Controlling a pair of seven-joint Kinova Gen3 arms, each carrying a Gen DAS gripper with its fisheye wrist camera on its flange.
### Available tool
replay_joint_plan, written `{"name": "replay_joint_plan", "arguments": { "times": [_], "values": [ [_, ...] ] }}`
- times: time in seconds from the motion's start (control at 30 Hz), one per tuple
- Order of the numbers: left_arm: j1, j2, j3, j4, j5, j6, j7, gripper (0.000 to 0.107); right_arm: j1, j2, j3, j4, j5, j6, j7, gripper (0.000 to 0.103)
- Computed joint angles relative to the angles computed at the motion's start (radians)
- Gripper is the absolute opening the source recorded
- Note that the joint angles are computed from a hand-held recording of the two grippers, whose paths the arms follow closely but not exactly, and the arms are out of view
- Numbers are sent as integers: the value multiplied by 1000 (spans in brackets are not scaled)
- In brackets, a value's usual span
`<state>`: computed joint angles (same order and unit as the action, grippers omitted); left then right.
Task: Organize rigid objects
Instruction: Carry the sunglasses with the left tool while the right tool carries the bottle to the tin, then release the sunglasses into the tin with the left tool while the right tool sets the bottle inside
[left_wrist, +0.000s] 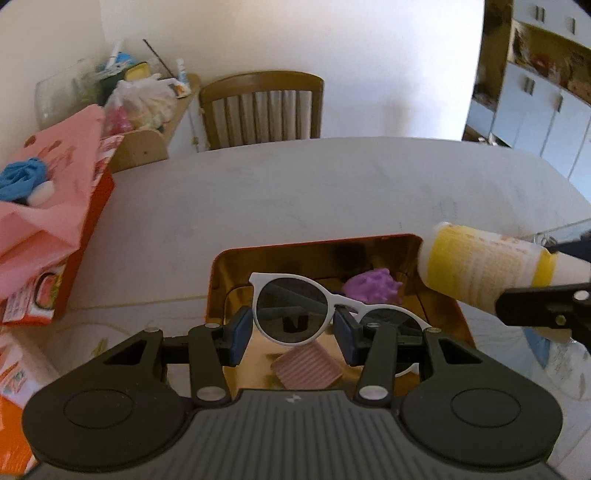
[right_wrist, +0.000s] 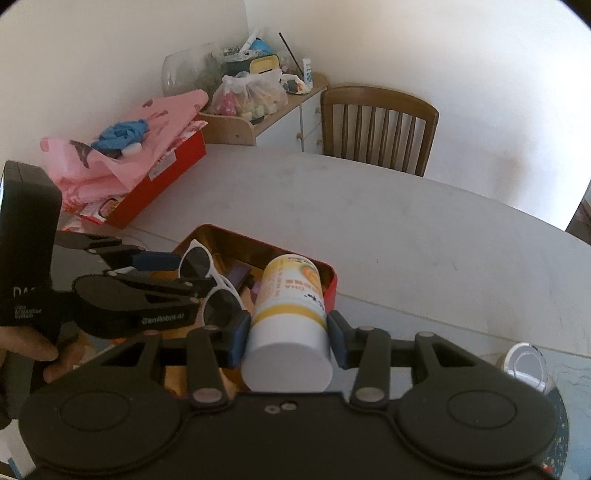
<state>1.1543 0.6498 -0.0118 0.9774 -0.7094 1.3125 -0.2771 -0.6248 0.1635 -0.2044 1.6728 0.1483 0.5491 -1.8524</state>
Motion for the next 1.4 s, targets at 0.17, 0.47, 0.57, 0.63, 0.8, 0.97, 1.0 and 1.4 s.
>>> {"name": "replay_joint_plan", "arguments": {
  "times": [0.17,0.47,0.57,0.63,0.8,0.97,1.0,1.4],
  "values": [
    [-26,2,6,18,20,-24,-12,47,-60,46,33,-33,108,0,-91,44],
    [-48,22,0,-3,35,-33,-59,47,-140,112,68,-80,234,45,-165,44],
    [-53,33,-3,-19,43,-27,-75,47,-144,127,68,-96,241,68,-165,44],
    [-60,34,-5,-20,53,-29,-80,47,-137,131,65,-100,233,67,-158,44],
    [-80,33,-8,-14,79,-45,-73,47,-121,126,54,-92,206,55,-131,45],
    [-90,23,-10,7,87,-74,-58,47,-103,116,44,-82,169,42,-101,49],
    [-93,19,-9,14,91,-82,-51,47,-103,115,45,-81,164,41,-99,50],
    [-78,-4,-4,48,82,-90,-2,60,-72,83,30,-61,92,34,-56,57]
  ]
}}
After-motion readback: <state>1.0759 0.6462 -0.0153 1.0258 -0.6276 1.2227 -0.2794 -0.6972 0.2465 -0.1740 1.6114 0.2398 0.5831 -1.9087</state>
